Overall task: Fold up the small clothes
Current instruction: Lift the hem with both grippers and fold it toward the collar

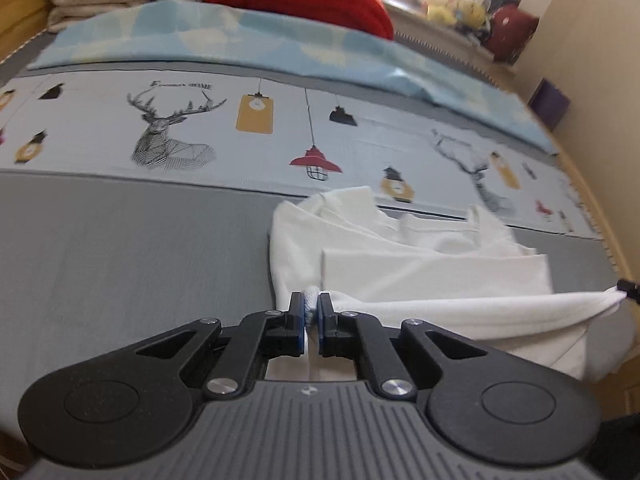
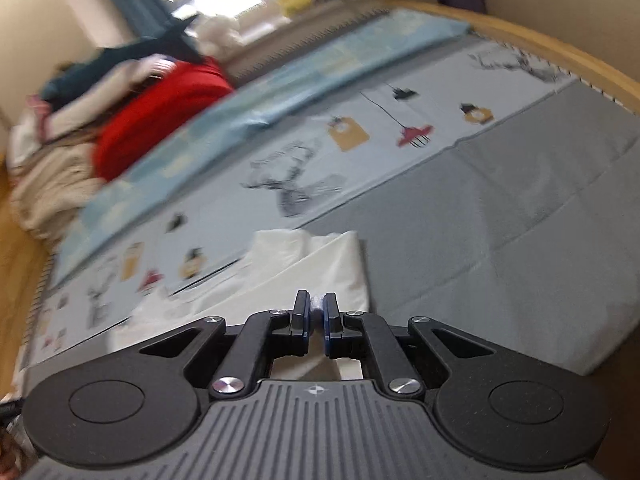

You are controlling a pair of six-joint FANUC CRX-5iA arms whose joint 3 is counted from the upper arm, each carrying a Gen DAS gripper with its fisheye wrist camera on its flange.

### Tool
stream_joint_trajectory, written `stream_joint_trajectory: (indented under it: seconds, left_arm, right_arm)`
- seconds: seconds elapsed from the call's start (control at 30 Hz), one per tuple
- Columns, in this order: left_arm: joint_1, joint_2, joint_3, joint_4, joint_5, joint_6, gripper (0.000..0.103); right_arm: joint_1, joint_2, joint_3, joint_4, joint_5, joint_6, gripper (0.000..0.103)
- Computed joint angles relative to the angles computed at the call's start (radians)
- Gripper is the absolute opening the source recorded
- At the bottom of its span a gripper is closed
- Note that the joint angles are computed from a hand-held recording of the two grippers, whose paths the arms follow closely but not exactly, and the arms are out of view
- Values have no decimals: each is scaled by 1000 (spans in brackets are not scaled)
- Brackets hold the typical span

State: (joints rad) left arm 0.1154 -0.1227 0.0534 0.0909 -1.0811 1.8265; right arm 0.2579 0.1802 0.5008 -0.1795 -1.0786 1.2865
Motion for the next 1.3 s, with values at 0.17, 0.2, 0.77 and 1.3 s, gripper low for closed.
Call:
stream_joint_trajectory:
  seconds: [0.17,0.2,0.77,1.3]
  left_arm:
    - [67,36,-23,29,0,55,25]
    - [75,37,-23,38,-5,54,25]
    - [36,141,10,34,-18,129,35]
    - [-38,199,138,-174,40,209,4]
  right_arm:
    - [25,129,44,121,76,-76,10]
    - [12,134,41,98,71,-73,10]
    - [41,241,131,76,-75,6,25]
    - [107,275,136,192,82,-58,3]
